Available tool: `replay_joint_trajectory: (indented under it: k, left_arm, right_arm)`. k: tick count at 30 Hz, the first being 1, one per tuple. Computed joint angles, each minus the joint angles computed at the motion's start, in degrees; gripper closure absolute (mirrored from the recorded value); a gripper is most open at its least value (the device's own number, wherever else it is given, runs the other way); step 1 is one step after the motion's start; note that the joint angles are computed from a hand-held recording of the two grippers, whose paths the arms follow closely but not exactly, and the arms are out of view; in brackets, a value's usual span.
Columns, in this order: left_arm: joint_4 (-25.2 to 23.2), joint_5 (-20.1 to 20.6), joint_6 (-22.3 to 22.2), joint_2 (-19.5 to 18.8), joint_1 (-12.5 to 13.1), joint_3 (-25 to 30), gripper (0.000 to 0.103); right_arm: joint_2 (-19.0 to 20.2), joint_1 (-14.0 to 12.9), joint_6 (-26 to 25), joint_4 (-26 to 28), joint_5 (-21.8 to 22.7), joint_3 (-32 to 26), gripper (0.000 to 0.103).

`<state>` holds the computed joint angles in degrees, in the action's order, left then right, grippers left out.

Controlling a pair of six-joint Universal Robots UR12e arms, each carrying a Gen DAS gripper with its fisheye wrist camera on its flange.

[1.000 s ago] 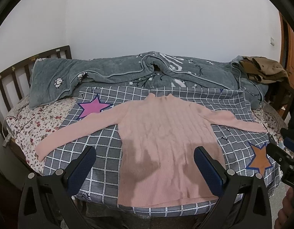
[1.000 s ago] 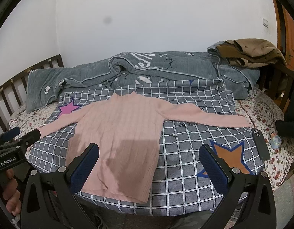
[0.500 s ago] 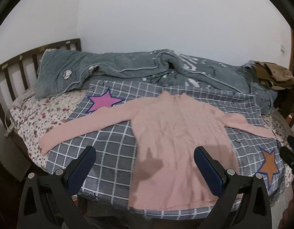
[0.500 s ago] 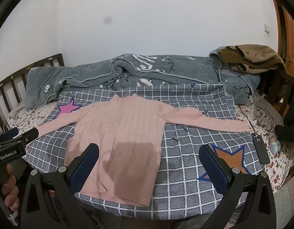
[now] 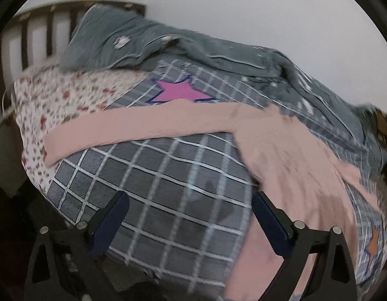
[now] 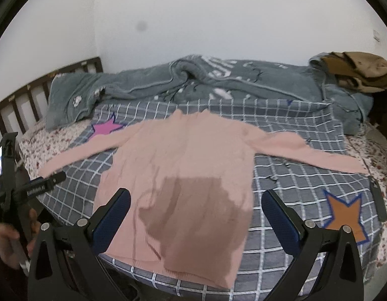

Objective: Fold small clothes
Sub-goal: 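Grasp the sweater sleeve cuff with the left tool and lift it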

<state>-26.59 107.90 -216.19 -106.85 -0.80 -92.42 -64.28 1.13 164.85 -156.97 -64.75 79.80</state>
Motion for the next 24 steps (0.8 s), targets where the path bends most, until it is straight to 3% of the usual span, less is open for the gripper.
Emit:
replay_joint_trajectory:
  k: [3,6,15,20,22,24]
  left_arm:
    - [2.2,-2.8,-3.3,0.4,2.4,-1.9,0.009]
    - [3.9,-4.8,-6.8,0.7,4.5,-3.2,0.015]
    - [8.3,-7.6,-13.2,0.7,9.7,-6.4,0.015]
    - [10.7,-9.6,-19.2,0.1,12.0,-7.8,0.015]
    - [11.3,-8.9,-20.4,-0.2,12.2,-7.8,0.016]
    - [10.4,-5.7,-20.9,-0.5,11.8,-7.1,0.023]
  right_arm:
    - [1.4,0.8,-0.9,1.0,-0.2,-1.1,0.020]
    - [2.3,1.3,-1.3,0.0,-0.1,-1.5,0.021]
    - [5.4,3.0,-3.0,0.2,0.5,-4.8,0.021]
    - [7.8,3.8,-3.5,1.7,0.9,-8.0,0.021]
    - [9.0,4.1,-3.4,2.4,1.0,-9.6,0.021]
    - [10.2,4.3,-3.2,3.3,1.1,-11.4,0.021]
